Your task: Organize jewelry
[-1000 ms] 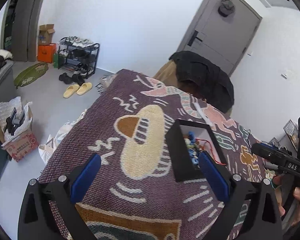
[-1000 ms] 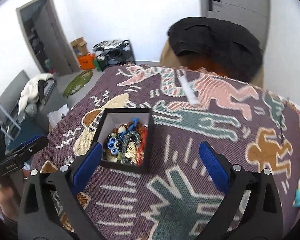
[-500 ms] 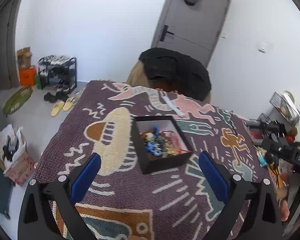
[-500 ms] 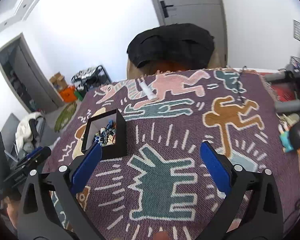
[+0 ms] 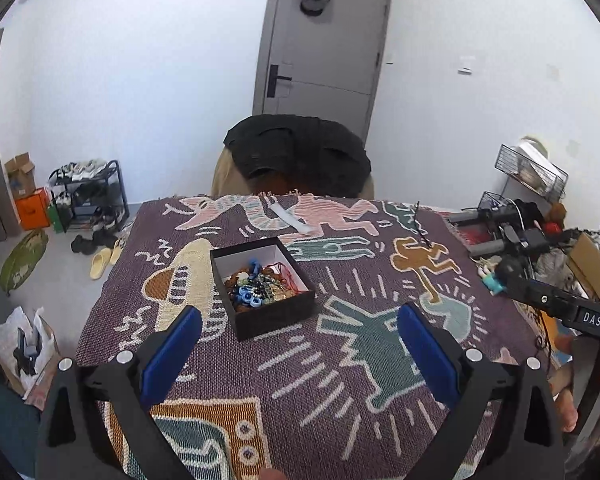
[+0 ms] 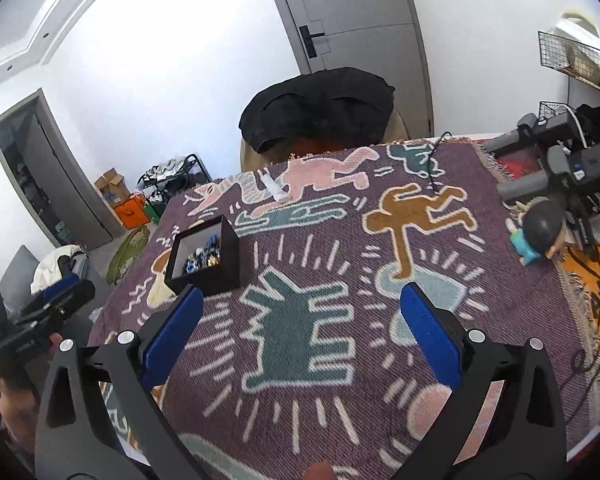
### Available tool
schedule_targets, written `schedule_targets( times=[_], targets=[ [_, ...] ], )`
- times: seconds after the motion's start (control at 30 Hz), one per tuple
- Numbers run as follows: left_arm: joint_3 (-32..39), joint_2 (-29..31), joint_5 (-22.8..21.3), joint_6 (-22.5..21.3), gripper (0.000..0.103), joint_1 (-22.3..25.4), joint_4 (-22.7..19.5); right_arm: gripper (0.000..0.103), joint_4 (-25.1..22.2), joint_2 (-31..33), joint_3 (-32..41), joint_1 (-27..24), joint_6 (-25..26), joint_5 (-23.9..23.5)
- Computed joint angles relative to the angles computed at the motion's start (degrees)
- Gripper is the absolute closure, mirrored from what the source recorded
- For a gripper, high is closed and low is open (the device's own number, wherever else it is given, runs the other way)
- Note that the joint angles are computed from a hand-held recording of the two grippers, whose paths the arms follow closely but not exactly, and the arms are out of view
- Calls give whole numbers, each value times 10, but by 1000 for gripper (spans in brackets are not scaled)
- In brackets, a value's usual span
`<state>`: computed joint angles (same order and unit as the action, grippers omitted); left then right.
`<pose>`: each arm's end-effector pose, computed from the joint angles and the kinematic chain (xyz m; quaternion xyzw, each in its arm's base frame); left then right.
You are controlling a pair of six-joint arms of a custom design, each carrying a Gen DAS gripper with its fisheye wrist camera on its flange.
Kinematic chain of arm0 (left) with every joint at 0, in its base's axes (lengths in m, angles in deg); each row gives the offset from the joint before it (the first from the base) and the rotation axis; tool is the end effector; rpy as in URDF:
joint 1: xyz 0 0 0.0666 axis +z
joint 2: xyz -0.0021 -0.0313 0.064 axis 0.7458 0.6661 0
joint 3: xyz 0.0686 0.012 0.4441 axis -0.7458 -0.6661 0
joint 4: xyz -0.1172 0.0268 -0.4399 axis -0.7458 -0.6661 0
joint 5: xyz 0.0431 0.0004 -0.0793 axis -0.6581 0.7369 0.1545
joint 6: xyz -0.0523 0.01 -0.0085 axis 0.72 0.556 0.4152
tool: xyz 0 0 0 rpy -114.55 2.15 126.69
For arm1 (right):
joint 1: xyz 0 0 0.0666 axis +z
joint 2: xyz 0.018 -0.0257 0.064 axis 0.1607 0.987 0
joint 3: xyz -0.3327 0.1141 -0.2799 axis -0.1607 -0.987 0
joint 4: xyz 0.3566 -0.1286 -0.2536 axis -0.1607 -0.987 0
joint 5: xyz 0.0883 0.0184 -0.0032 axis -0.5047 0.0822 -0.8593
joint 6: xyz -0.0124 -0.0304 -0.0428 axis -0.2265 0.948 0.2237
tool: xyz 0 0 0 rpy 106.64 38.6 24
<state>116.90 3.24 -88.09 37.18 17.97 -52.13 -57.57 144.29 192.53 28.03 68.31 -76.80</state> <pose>0.5343 -0.2962 0.5937 -0.0480 0.8815 -0.0438 0.4676 0.6229 0.2195 0.5991 -0.1153 0.8949 0.2018 0.3811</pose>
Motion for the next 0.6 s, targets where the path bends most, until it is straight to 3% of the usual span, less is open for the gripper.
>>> schedule_targets(
  times=[0.33,0.6],
  targets=[
    [-42,-42,-35,-24,8,-30,16,5,35,-62,-71,-10,2,12],
    [-87,-82,-53,-13,8,-42,32,5,27,-90,-92,3,10,20]
  ],
)
